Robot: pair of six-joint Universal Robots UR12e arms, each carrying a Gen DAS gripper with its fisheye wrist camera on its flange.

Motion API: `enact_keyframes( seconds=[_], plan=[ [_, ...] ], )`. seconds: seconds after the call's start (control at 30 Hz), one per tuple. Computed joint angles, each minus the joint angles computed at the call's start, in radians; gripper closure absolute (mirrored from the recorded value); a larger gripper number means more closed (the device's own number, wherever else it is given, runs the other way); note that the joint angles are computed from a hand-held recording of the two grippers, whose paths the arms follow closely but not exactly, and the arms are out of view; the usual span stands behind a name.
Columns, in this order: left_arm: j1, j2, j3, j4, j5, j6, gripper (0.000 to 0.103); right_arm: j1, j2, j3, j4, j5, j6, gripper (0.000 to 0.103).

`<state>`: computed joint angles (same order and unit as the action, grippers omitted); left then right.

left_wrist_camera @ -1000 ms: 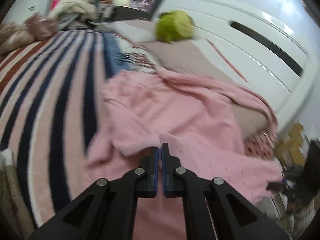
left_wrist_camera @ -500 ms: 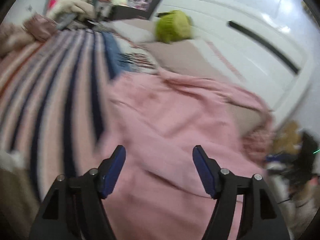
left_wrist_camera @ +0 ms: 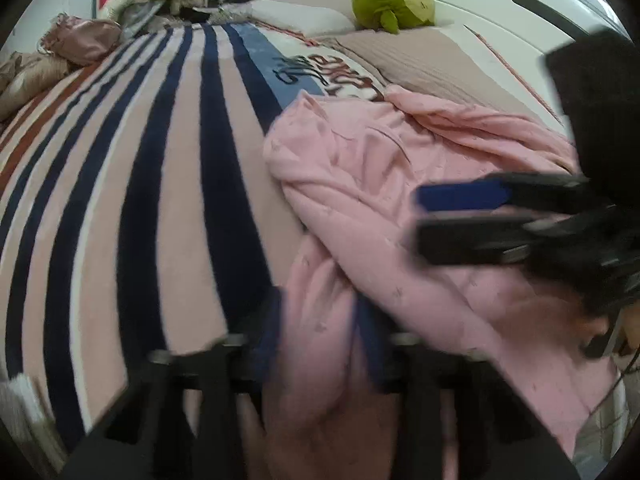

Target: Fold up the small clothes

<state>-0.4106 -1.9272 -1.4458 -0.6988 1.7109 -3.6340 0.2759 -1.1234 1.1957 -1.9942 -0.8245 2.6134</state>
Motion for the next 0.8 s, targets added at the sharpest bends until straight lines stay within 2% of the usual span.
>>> enact_keyframes(
  seconds=[0.03, 0.07, 0.1, 0.13, 0.2, 0.27, 0.33, 0.37, 0.4, 0.47, 0.53, 0.57, 0.6, 0.67, 0.7, 0.73, 0.77, 0.8],
  plan=[
    [0.003, 0.003, -0.006, 0.008, 0.000, -0.013, 0.093, 0.007, 0.019, -0.024, 0.016, 0.002, 0.012, 0.072],
    [0.006, 0.008, -0.018, 0.029, 0.008, -0.030, 0.094, 0.013, 0.029, -0.033, 0.017, -0.005, 0.019, 0.101],
    [0.002, 0.016, -0.029, 0.039, 0.039, -0.037, 0.095, 0.020, 0.034, -0.033, -0.010, -0.034, 0.043, 0.099],
    [-0.004, 0.021, -0.037, 0.051, 0.077, -0.037, 0.095, 0.023, 0.032, -0.017, -0.077, -0.057, 0.091, 0.101],
    [-0.013, 0.040, -0.063, 0.078, 0.131, -0.057, 0.095, 0.020, 0.026, 0.003, -0.158, -0.068, 0.149, 0.103],
    [-0.018, 0.057, -0.082, 0.077, 0.173, -0.091, 0.095, 0.022, 0.023, 0.008, -0.200, -0.118, 0.173, 0.103],
    [-0.013, 0.071, -0.099, 0.061, 0.176, -0.132, 0.095, 0.029, 0.027, -0.002, -0.196, -0.188, 0.177, 0.103],
    [-0.004, 0.076, -0.106, 0.045, 0.149, -0.147, 0.093, 0.028, 0.030, -0.005, -0.193, -0.193, 0.188, 0.103],
    [0.002, 0.079, -0.110, 0.042, 0.125, -0.142, 0.091, 0.022, 0.030, -0.004, -0.187, -0.166, 0.193, 0.101],
    [0.004, 0.089, -0.128, 0.079, 0.112, -0.123, 0.082, 0.005, 0.030, 0.000, -0.170, -0.044, 0.187, 0.100],
    [0.013, 0.110, -0.161, 0.158, 0.081, -0.149, 0.078, 0.000, 0.040, -0.022, -0.096, 0.066, 0.144, 0.078],
    [0.016, 0.109, -0.163, 0.181, 0.069, -0.160, 0.078, 0.004, 0.042, -0.027, -0.082, 0.074, 0.128, 0.059],
    [0.019, 0.111, -0.166, 0.196, 0.059, -0.168, 0.078, 0.015, 0.045, -0.037, -0.074, 0.056, 0.110, 0.057],
    [0.021, 0.110, -0.161, 0.187, 0.054, -0.159, 0.078, 0.041, 0.062, -0.070, -0.041, 0.003, 0.075, 0.057],
    [0.021, 0.109, -0.160, 0.175, 0.048, -0.152, 0.078, 0.044, 0.068, -0.079, -0.024, 0.002, 0.069, 0.062],
    [0.024, 0.102, -0.152, 0.167, 0.038, -0.146, 0.078, 0.053, 0.080, -0.098, 0.009, -0.003, 0.065, 0.073],
    [0.026, 0.098, -0.151, 0.162, 0.020, -0.140, 0.078, 0.062, 0.088, -0.110, 0.011, -0.027, 0.069, 0.096],
    [0.027, 0.091, -0.148, 0.158, 0.008, -0.137, 0.078, 0.068, 0.085, -0.103, -0.019, -0.059, 0.087, 0.096]
  ],
)
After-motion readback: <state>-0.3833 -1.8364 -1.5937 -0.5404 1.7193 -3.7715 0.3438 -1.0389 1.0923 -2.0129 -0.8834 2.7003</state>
